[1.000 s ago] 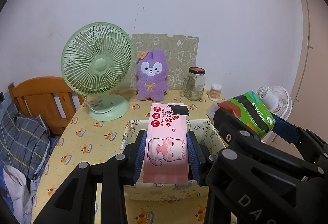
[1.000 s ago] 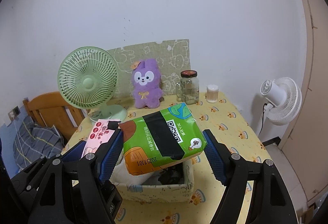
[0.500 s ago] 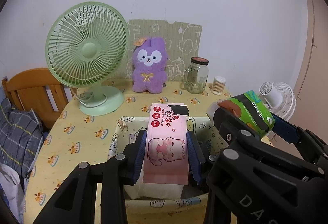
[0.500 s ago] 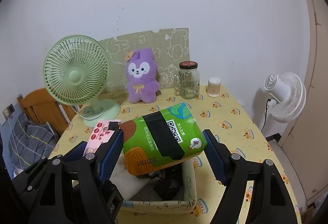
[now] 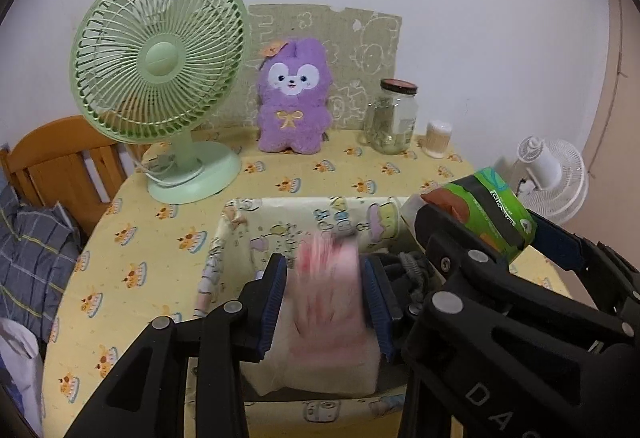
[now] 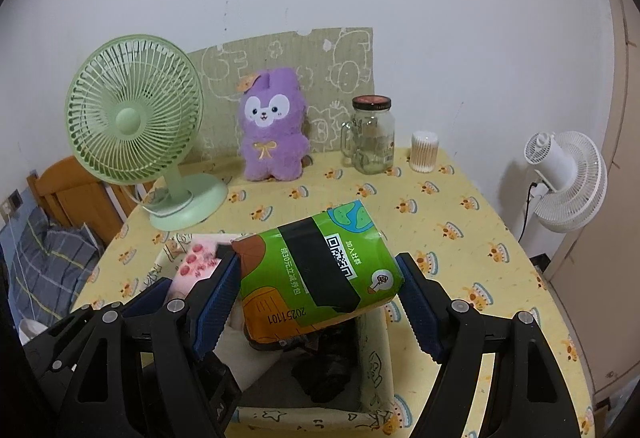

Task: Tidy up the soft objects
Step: 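Lower the pink package and tissue pack into the box and open both tools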

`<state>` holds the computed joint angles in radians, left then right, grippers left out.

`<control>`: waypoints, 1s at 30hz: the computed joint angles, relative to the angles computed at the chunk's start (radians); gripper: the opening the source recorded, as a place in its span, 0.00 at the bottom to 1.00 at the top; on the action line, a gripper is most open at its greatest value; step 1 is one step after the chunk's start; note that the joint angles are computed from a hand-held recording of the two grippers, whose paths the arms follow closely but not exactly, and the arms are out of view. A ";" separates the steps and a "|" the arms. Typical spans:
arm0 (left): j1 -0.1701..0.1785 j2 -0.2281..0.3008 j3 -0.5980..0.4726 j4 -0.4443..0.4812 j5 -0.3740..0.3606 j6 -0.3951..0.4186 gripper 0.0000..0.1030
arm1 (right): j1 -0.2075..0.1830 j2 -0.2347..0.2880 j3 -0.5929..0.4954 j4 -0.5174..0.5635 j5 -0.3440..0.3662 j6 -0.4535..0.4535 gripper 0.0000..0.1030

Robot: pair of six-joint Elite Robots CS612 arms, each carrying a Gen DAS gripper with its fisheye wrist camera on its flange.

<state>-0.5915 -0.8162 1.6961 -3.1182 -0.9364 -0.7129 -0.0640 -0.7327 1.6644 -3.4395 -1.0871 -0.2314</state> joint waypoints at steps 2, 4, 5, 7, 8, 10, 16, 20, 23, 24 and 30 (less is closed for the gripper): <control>0.000 -0.003 0.004 0.010 0.000 0.002 0.49 | 0.000 0.002 -0.002 0.014 0.016 0.002 0.77; 0.000 -0.005 0.007 0.021 0.009 -0.003 0.55 | 0.001 0.004 -0.004 0.024 0.026 -0.001 0.77; 0.000 -0.006 0.008 0.024 0.010 -0.004 0.59 | 0.003 0.005 -0.003 0.025 0.027 -0.003 0.77; 0.001 -0.009 0.013 0.028 0.010 -0.006 0.64 | 0.005 0.006 -0.005 0.028 0.036 -0.007 0.77; 0.002 -0.010 0.013 0.029 0.009 -0.007 0.67 | 0.006 0.007 -0.007 0.029 0.038 -0.009 0.77; 0.003 -0.012 0.017 0.033 0.011 -0.012 0.70 | 0.009 0.009 -0.010 0.031 0.044 -0.011 0.77; 0.010 -0.015 0.025 0.035 0.006 -0.030 0.78 | 0.017 0.017 -0.023 0.046 0.066 -0.022 0.77; 0.017 -0.014 0.026 0.040 0.000 -0.048 0.80 | 0.025 0.025 -0.035 0.053 0.066 -0.021 0.78; 0.022 -0.013 0.025 0.053 -0.004 -0.061 0.80 | 0.029 0.030 -0.044 0.066 0.069 -0.021 0.78; 0.023 -0.012 0.024 0.059 -0.007 -0.064 0.80 | 0.030 0.032 -0.047 0.072 0.070 -0.021 0.79; 0.026 -0.012 0.028 0.062 -0.015 -0.071 0.85 | 0.038 0.037 -0.058 0.111 0.066 -0.036 0.87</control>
<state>-0.5651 -0.8283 1.7246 -3.0565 -0.9518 -0.7839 -0.0259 -0.6958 1.6065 -3.3283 -1.0210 -0.2678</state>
